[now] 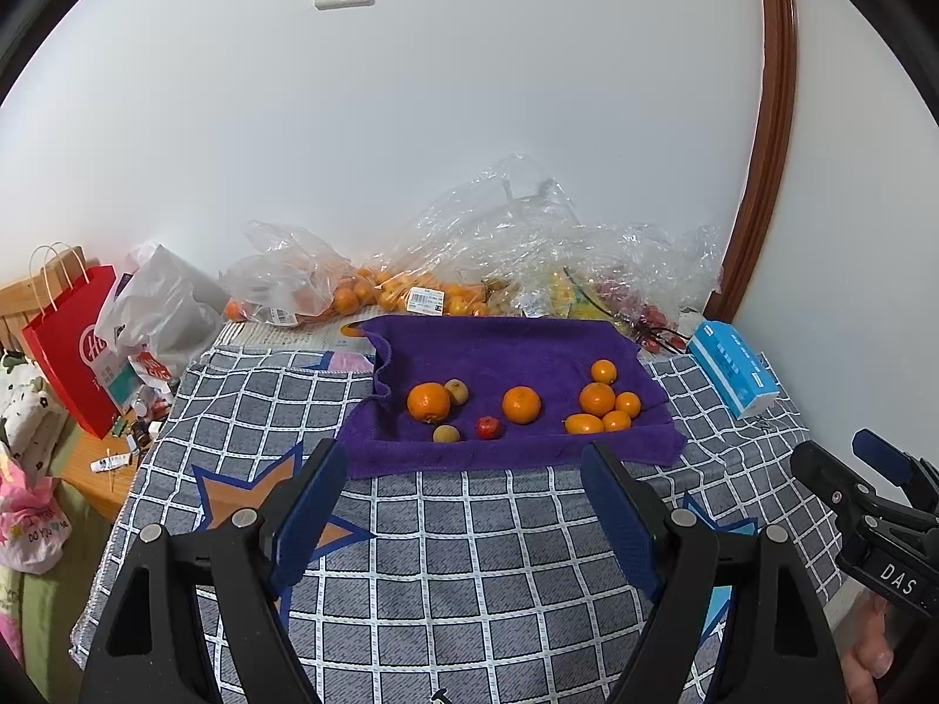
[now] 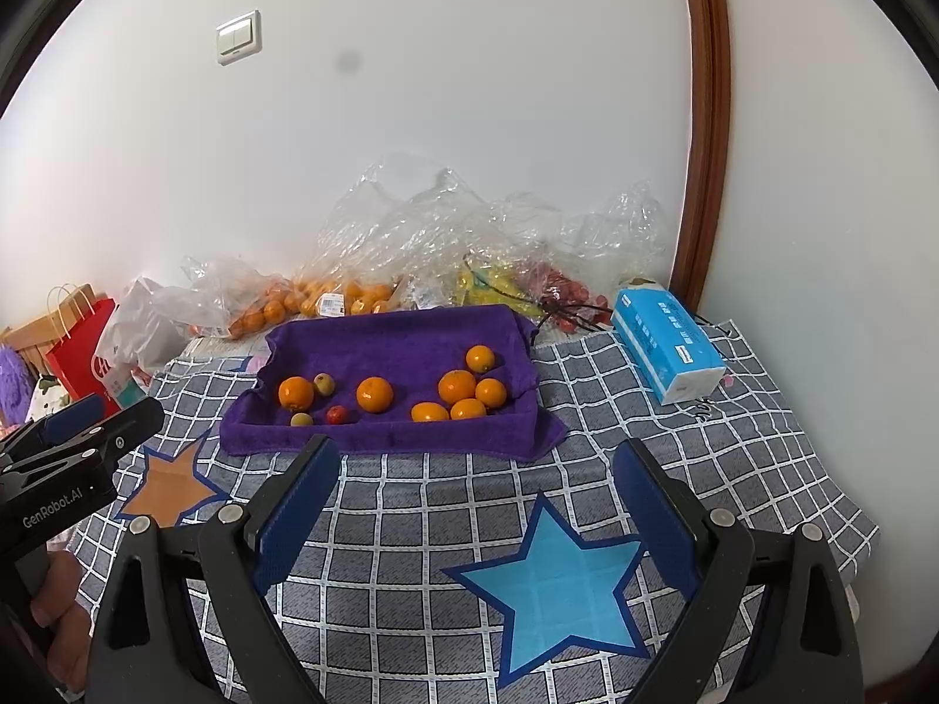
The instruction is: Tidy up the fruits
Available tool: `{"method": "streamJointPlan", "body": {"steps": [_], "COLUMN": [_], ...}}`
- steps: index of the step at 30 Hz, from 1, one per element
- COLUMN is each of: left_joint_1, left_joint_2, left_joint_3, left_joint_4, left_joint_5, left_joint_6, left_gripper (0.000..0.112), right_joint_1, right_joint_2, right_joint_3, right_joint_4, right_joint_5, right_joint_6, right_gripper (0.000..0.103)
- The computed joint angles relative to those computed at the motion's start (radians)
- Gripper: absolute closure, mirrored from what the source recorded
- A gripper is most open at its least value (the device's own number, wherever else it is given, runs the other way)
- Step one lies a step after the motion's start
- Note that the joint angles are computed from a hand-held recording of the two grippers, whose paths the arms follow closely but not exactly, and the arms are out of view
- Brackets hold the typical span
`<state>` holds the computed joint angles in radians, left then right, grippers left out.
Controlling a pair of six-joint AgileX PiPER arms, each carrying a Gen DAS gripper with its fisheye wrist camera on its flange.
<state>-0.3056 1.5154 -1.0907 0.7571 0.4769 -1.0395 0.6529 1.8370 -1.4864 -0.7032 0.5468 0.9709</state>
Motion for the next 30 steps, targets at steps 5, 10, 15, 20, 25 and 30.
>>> {"method": "streamJointPlan", "body": {"steps": [5,10,15,20,25,30], "left_joint_1": [0.001,-0.001,-0.001,0.001,0.001,0.002], "left_joint_2": [-0.001,-0.003,-0.003,-0.004,-0.004,-0.004], "left_joint_3": [0.001,0.002,0.002,0.004,0.004,0.005], "left_joint_4": [-0.003,0.001,-0.001,-0.001,-0.001,0.000], "left_joint_5": [-0.002,0.002,0.001,0.000,-0.002,-0.003], "left_joint_6": [0.004,-0.003,-0.001,-0.002,-0.001,-0.002], "left_gripper": [0.031,0.031,0.031,0.031,0.031,0.031], "right_joint_1": [-0.001,0.002,0.003,0.004,0.008,0.009], "right_joint_2": [0.000,-0.001,0.000,0.000,0.004,0.004], "right_joint_3": [0.000,0.000,-0.001,-0.002,-0.008,-0.008], "right_joint_4": [0.002,-0.001,-0.002,-0.004,-0.004,-0.006], "right_joint_5": [0.000,0.004,0.004,0.005,0.009,0.008], "right_joint_6": [-0.002,0.002,0.004,0.006,0.008,0.010], "right_gripper": [0.010,0.010,0.010,0.010,0.010,0.010]}}
